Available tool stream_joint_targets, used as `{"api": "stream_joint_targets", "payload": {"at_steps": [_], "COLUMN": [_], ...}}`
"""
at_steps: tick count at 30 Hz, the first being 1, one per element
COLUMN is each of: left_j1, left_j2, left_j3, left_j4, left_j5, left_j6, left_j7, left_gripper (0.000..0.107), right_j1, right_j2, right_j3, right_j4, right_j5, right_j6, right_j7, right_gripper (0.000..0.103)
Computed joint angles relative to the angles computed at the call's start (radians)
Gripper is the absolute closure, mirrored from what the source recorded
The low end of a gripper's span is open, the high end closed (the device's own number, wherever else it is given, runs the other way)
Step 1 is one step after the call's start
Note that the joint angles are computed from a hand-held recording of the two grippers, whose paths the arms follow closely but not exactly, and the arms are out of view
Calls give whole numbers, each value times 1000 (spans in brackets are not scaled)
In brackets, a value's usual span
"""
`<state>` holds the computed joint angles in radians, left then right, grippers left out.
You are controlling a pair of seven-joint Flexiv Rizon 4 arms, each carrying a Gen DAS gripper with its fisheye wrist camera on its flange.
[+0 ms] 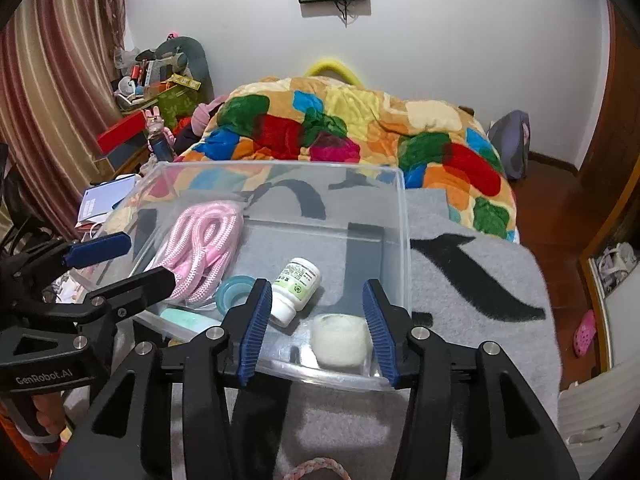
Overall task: Organize objects
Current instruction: 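Drop the mint-green bottle and white tape roll into the box, then grasp the braided rope loop with the right tool while the left tool grasps the tan soap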
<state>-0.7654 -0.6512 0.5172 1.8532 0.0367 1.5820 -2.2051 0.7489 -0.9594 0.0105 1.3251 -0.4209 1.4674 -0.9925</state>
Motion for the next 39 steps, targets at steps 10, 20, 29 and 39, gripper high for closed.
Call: {"api": "stream_joint_targets", "payload": {"at_steps": [10,20,29,39], "left_j1": [-113,-115,-52,-6], "left_j2": [40,22,-46,-94], "left_j3": [101,35,-64,-102], "left_j4": [57,129,85,2], "left_j5": [7,-99,-191,-168], "left_j6": [47,88,41,-32], "left_j7": [-31,27,68,-9], "left_gripper": [31,32,37,49], "right_j1": [88,43,4,103], "right_j2": [122,166,137,139], "right_j3": [-143,-53,14,-125], "right_j4": [220,373,396,419], "right_j5": [0,28,46,64], "right_j6": [176,148,116,169], "right_j7": [30,-32,-44,23], "right_gripper": [45,42,44,87]}}
